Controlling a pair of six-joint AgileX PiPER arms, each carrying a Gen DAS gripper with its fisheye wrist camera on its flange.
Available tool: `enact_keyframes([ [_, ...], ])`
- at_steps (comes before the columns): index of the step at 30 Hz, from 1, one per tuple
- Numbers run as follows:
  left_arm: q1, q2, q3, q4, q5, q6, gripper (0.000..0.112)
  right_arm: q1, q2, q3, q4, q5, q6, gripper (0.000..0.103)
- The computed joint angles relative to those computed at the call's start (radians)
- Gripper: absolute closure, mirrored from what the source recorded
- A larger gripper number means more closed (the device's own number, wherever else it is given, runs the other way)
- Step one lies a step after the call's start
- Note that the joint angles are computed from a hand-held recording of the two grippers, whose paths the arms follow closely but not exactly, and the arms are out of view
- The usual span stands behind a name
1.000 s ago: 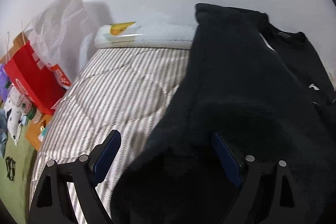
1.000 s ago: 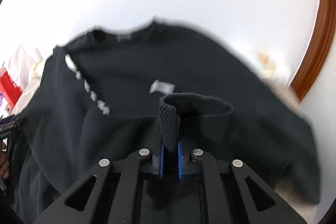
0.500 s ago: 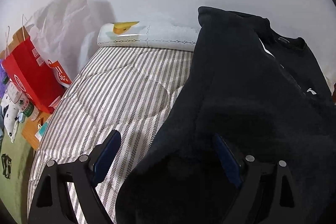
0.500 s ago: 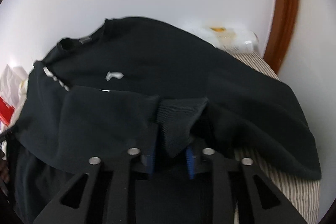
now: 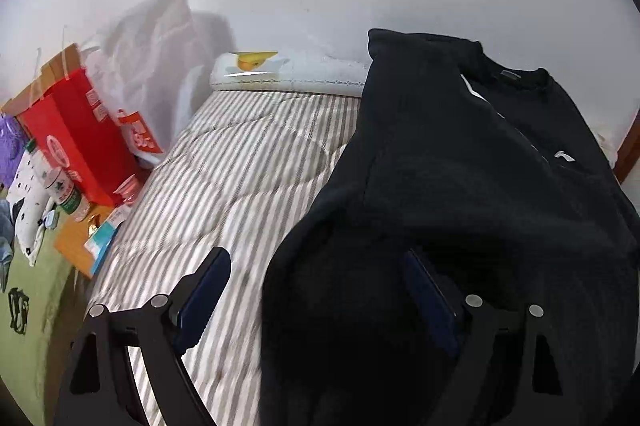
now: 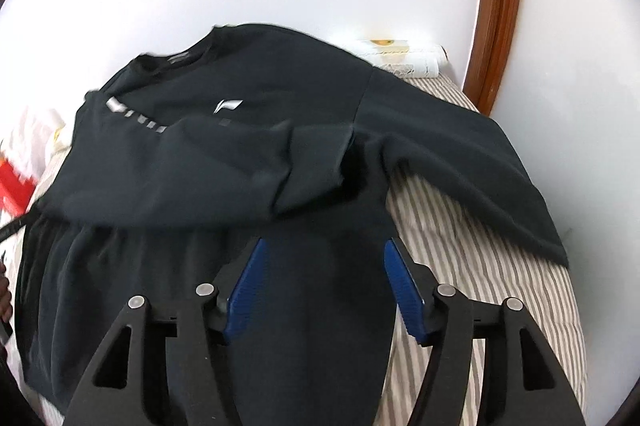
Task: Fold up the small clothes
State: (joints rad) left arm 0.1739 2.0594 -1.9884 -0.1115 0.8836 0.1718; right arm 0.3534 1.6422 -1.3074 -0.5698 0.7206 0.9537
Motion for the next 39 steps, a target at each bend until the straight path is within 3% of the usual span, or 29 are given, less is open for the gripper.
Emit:
enact_keyframes([
  [6, 0.073, -0.239, 0.342, -0.093, -0.099, 0.125, 0.025, 0.137, -0.12, 0.136, -0.057, 0.066, 0.129, 0.04],
  [16, 0.231, -0.495, 0.736, -0.324, -0.133, 0.445, 0.025, 0.42, -0.283, 0.403, -0.151, 0.14, 0.469, 0.036],
  [23, 0.293, -0.557, 0.889, -0.446, -0.117, 0.617, 0.026, 0.585, -0.376, 0.542, -0.231, 0.164, 0.737, 0.035],
  [27, 0.288, -0.555, 0.916, -0.477, -0.132, 0.649, 0.027, 0.621, -0.413, 0.584, -0.238, 0.112, 0.778, 0.034],
  [32, 0.243, -0.553, 0.926, -0.451, -0.189, 0.61, 0.027, 0.61, -0.328, 0.548, -0.247, 0.082, 0.771, 0.031],
  [34, 0.226, -0.554, 0.928, -0.436, -0.203, 0.604, 0.034, 0.593, -0.296, 0.542, -0.265, 0.059, 0.788, 0.031],
  [37, 0.203, -0.557, 0.922, -0.422, -0.201, 0.6, 0.063, 0.579, -0.278, 0.556, -0.324, 0.02, 0.865, 0.032],
  [38, 0.202, -0.556, 0.917, -0.433, -0.185, 0.614, 0.081, 0.582, -0.277, 0.558, -0.346, 0.019, 0.882, 0.04],
  [39, 0.201, -0.559, 0.918, -0.437, -0.183, 0.618, 0.091, 0.59, -0.272, 0.554, -0.359, 0.031, 0.886, 0.054],
])
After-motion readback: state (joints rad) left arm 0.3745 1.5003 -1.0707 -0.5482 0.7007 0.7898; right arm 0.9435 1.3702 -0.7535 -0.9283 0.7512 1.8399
